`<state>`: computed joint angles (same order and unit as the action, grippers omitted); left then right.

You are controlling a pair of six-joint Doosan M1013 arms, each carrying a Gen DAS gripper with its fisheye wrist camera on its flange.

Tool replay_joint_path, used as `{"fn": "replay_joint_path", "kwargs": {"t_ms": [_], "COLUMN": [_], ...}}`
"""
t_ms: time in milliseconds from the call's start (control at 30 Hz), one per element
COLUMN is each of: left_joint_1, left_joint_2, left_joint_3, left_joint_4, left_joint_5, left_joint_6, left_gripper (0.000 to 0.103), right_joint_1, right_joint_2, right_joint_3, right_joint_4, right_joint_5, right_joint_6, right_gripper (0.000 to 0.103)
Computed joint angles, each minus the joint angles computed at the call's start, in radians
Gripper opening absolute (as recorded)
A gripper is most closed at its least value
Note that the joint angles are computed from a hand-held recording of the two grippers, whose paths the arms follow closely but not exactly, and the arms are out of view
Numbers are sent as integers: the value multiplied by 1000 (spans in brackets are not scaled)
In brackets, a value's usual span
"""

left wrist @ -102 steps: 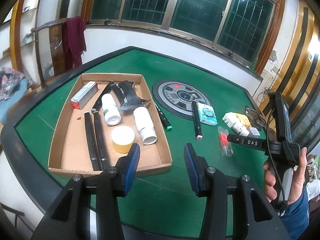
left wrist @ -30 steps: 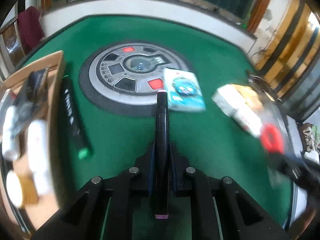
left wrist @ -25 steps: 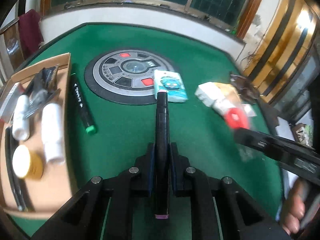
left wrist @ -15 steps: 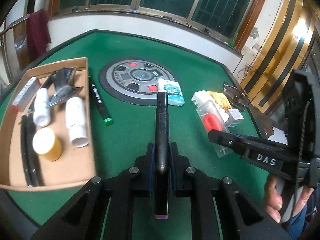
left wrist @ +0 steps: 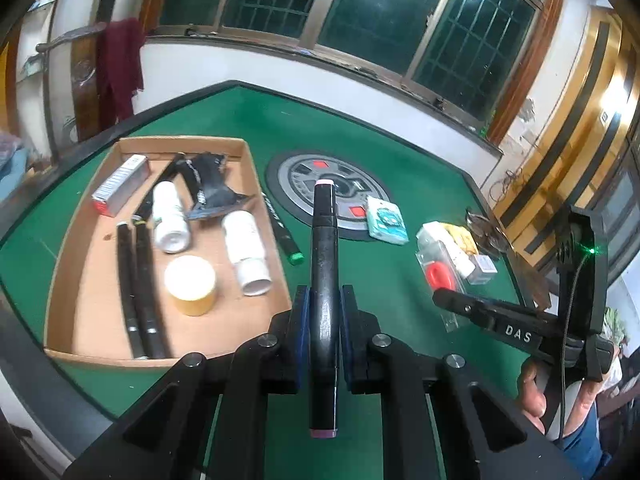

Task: Organize objects
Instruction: 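Carry the marker and candle package toward the cardboard tray, then lower the marker and candle package into the tray and open both grippers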

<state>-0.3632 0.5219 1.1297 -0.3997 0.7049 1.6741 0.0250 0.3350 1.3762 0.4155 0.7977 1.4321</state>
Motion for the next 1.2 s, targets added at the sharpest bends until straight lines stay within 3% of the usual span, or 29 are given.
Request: {"fn": "replay_joint_path", "kwargs": {"t_ms": [133, 433, 800, 1200], "left_joint_1": [13, 38, 78, 121], "left_joint_2": [-6, -14, 2, 44], "left_joint_3": [9, 27, 28, 4], "left_joint_4": [-12, -1, -12, -66], "left_joint_5": [-21, -63, -69, -45], "left_joint_6": [-2, -30, -70, -91], "left_gripper": [12, 12, 12, 12], "right_joint_1": [23, 65, 140, 171], "right_joint_2": [-3, 26, 100, 166], "right_joint_3": [-6, -69, -196, -270], "right_joint_4": [-22, 63, 63, 22], "right_joint_5": [0, 51, 103, 148], "right_joint_6": [1, -51, -73, -29], "right_gripper": [10, 10, 11, 11]}}
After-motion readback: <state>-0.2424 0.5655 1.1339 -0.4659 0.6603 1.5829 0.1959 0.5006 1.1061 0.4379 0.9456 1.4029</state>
